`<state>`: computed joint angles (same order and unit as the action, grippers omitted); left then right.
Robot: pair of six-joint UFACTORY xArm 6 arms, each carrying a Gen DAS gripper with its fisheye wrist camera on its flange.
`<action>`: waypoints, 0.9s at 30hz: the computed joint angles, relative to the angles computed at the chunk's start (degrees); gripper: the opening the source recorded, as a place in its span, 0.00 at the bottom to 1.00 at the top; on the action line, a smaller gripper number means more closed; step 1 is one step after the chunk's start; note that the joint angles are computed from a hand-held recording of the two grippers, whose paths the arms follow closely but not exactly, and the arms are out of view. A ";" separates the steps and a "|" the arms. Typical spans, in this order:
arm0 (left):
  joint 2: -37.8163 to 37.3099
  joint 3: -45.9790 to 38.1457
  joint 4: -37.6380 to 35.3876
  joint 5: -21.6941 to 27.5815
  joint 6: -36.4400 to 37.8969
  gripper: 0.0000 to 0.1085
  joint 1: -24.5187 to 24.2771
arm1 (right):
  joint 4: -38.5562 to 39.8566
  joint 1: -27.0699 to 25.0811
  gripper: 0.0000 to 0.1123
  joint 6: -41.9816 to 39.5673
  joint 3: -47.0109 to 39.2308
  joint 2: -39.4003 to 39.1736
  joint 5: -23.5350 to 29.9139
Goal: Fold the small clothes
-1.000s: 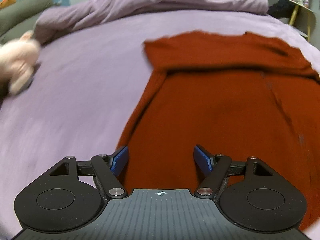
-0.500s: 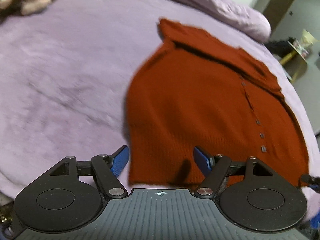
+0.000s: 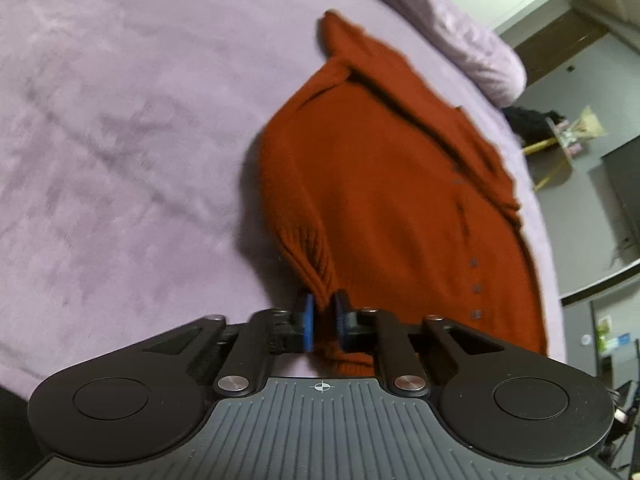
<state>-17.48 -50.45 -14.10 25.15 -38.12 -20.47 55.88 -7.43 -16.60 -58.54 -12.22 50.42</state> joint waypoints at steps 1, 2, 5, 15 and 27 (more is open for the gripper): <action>0.32 -0.55 -1.02 -1.71 1.05 0.09 0.10 | 2.60 -0.17 0.03 -0.76 -0.58 0.49 0.04; 0.62 -1.33 -0.95 -2.74 1.15 0.09 0.19 | 4.18 -0.08 0.03 -1.15 -1.08 0.74 -0.61; 3.36 -6.42 6.08 -4.59 -1.61 0.06 1.25 | 5.80 0.63 0.03 -1.83 -3.55 2.40 -2.18; 21.95 -29.40 23.47 0.56 -8.13 0.07 5.45 | -12.84 9.92 0.03 5.21 -26.90 22.75 -17.95; 24.59 -29.29 17.31 4.44 7.41 0.35 7.48 | -32.23 10.57 0.34 -3.74 -29.55 27.32 -19.70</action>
